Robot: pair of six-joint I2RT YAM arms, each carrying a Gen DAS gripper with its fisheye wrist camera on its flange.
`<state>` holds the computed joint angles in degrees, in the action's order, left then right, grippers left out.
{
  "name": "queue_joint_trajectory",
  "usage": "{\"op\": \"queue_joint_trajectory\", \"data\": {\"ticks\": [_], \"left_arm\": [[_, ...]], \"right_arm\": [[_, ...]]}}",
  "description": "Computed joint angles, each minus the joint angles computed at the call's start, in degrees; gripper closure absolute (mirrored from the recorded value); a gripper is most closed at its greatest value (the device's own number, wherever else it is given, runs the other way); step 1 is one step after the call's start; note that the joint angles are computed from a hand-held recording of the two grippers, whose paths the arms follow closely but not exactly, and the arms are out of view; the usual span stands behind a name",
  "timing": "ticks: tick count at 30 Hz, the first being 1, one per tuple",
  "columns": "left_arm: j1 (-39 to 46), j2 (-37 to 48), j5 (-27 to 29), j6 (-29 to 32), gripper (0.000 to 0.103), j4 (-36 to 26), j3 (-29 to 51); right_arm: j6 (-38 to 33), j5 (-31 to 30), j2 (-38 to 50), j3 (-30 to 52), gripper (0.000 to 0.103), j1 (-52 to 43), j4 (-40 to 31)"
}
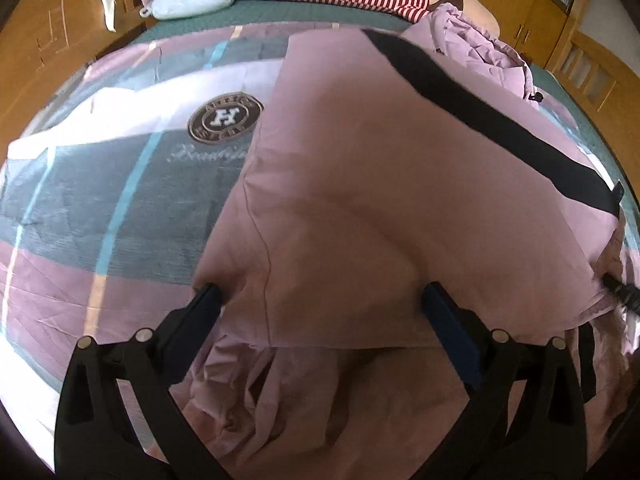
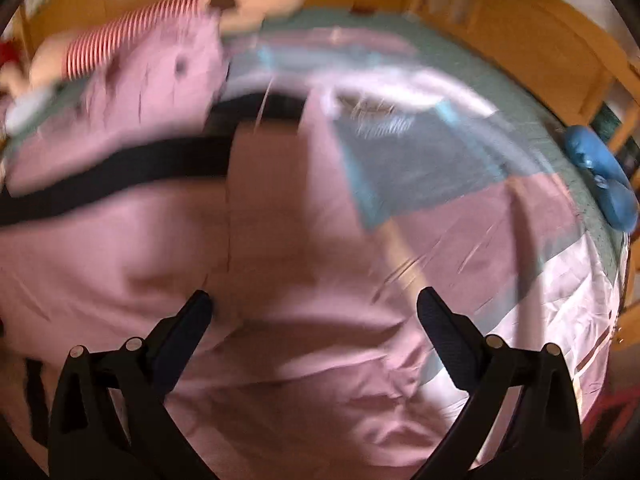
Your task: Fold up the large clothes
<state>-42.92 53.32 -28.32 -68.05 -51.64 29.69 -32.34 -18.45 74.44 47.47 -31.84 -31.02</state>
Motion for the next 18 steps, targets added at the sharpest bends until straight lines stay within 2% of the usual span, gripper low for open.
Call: {"op": "queue_joint_trajectory", "data": {"ticks": [1,3,4,6,8,10,12,14,16,18], "left_arm": [[-1.5,0.7,-1.3,-1.0,0.002,-1.3,0.9],[-4.1,2.9,-3.3,-1.6,0.002,-2.7,2.6],[-4.6,4.5,-3.5,-1.5,0.002,-2.8,3.1],[-4.6,6.4,-3.0,-1.6,0.002,-2.4,3.3],[-4.3,5.7,-2.6,-1.9,0.002,-2.6,3.2],[-3.9,3.6,-1.4,-1.9,0.002,-3.5,3.2],[-4.5,1.9,-1.0,-2.9,0.002,-4.6,2.9],[-5.4,1.1,-0.7,-3.8,0.002,-4.9,2.5],[-6.7,1.4,-0.7,-4.6,0.002,-5.4,2.5],[-7.4,1.8,-1.0,-4.3,0.002,-5.5,2.4]], "right_arm": [[0.5,-0.8,-0.8,-0.1,0.001,-0.7,0.8],[1.0,7.3,0.4,-1.1,0.001,2.2,4.3],[0.5,10.0,3.1,-0.2,0.001,3.4,3.5],[2.0,5.8,7.3,4.3,0.001,0.7,-3.1],[1.5,-2.1,7.3,9.5,0.001,-2.7,-10.5],[1.3,-6.9,7.5,14.9,0.001,-3.2,-16.4],[2.2,-9.6,10.2,23.4,0.001,1.0,-22.8],[8.1,-9.1,15.5,33.1,0.001,8.5,-25.4],[15.4,-7.5,21.1,41.5,0.001,16.9,-23.9],[20.2,-2.5,29.4,51.9,0.001,25.4,-20.6]]}}
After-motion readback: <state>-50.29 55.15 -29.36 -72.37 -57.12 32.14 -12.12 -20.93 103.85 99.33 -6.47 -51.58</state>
